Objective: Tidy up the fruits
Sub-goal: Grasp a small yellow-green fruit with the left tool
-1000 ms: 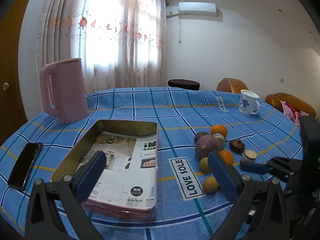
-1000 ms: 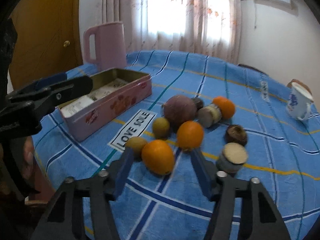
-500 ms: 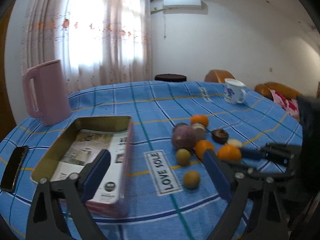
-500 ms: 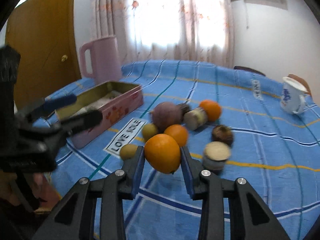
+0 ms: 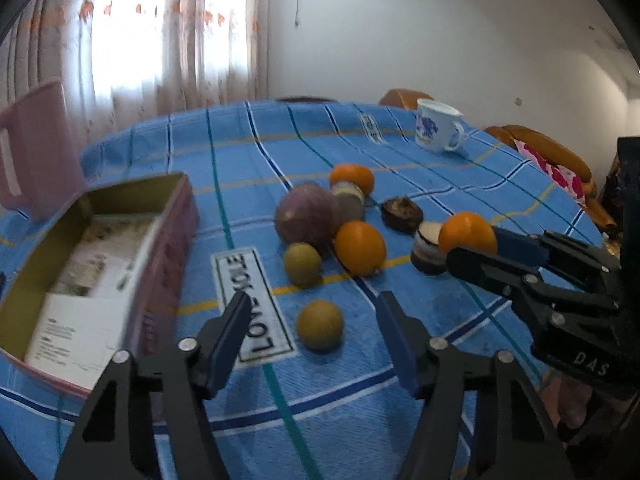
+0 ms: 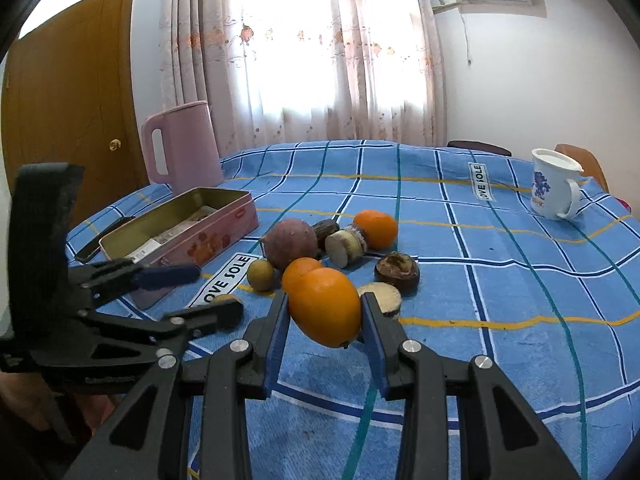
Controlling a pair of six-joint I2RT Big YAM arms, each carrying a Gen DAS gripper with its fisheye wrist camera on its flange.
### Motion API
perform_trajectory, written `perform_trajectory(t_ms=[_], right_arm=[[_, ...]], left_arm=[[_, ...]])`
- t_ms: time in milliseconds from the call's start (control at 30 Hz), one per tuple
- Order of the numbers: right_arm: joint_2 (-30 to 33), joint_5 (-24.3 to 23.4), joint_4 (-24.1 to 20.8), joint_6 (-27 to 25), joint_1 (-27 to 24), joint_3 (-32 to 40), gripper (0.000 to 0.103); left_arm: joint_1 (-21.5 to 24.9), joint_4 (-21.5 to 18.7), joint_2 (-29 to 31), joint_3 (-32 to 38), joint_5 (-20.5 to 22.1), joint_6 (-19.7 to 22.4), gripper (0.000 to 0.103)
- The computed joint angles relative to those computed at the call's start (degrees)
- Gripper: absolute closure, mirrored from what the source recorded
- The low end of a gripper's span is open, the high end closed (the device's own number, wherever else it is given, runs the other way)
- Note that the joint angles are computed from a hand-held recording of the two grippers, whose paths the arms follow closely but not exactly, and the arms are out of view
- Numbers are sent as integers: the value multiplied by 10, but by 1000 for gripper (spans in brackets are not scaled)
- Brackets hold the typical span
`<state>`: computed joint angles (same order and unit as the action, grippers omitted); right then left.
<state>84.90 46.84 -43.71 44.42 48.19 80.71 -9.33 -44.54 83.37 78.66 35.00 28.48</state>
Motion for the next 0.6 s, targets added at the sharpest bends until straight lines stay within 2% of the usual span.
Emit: perform_trajectory(t_ms=[67, 133, 200, 333, 433, 600], right_arm=[[0, 1, 6, -4, 1, -3, 65], [-1, 1, 8, -7, 1, -4, 65], [-1, -1, 11, -9, 1, -6, 65], [1, -7, 12, -10, -1, -5, 65], [4, -10, 14, -13, -1, -4, 65], [4, -7, 23, -22, 1, -3, 65]], left_arm=[[-6, -4, 1, -1, -6, 10, 46], [-9, -28, 13, 11, 1, 16, 49], [-11, -51, 28, 26, 0, 16, 59], [-8, -61, 33, 31, 12, 12, 64], [-3, -69, 36, 35, 19, 13, 76], [5, -77, 37, 36, 38, 19, 76]])
